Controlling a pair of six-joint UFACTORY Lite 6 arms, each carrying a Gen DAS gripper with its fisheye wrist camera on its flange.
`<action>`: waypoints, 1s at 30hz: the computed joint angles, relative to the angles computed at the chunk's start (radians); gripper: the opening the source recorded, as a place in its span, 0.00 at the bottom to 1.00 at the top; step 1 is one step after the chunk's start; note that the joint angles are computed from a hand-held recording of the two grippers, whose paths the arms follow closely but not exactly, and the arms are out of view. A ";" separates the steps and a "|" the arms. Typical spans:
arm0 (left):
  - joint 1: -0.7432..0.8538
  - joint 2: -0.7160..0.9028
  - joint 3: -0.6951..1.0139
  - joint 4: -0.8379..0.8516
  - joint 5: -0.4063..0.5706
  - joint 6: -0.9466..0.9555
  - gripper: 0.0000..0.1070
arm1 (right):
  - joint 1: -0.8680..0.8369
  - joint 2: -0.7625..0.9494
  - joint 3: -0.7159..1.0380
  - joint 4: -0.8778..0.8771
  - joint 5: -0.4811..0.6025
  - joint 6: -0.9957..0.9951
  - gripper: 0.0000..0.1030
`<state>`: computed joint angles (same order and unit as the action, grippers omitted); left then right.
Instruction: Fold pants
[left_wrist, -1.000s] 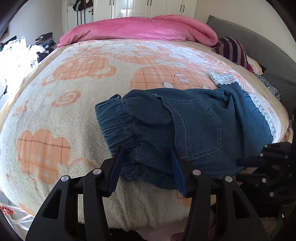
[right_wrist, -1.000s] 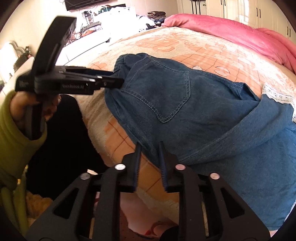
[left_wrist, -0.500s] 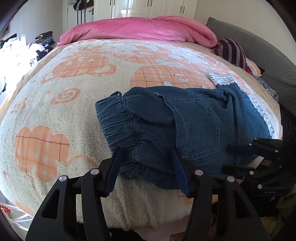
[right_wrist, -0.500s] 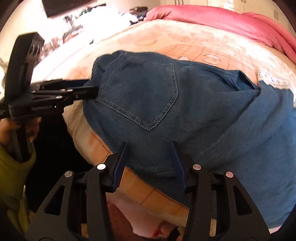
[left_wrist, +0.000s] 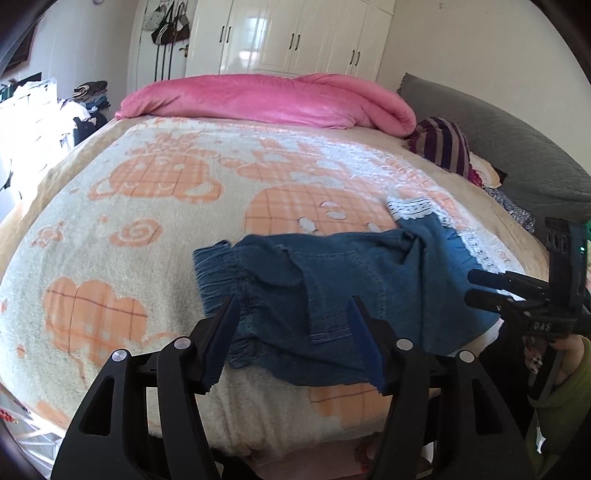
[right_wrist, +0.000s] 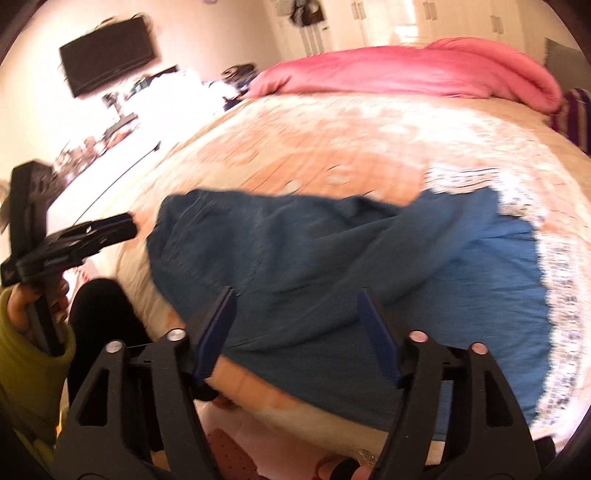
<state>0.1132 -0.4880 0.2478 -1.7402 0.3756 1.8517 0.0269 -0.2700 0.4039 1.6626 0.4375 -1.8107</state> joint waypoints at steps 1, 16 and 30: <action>-0.016 -0.009 0.000 0.009 0.000 -0.019 0.55 | -0.034 -0.032 -0.014 -0.034 0.007 0.025 0.64; -0.511 0.570 0.304 -0.430 0.080 0.215 0.55 | -0.328 0.040 0.052 -0.035 0.048 -0.037 0.78; -0.612 1.062 0.781 -0.383 0.080 0.051 0.45 | -0.154 0.349 0.427 -0.171 -0.126 0.104 0.78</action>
<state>-0.4986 0.5738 1.0293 -2.1235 0.4555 1.9022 -0.1272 0.0788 0.8312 1.4918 0.3119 -1.7062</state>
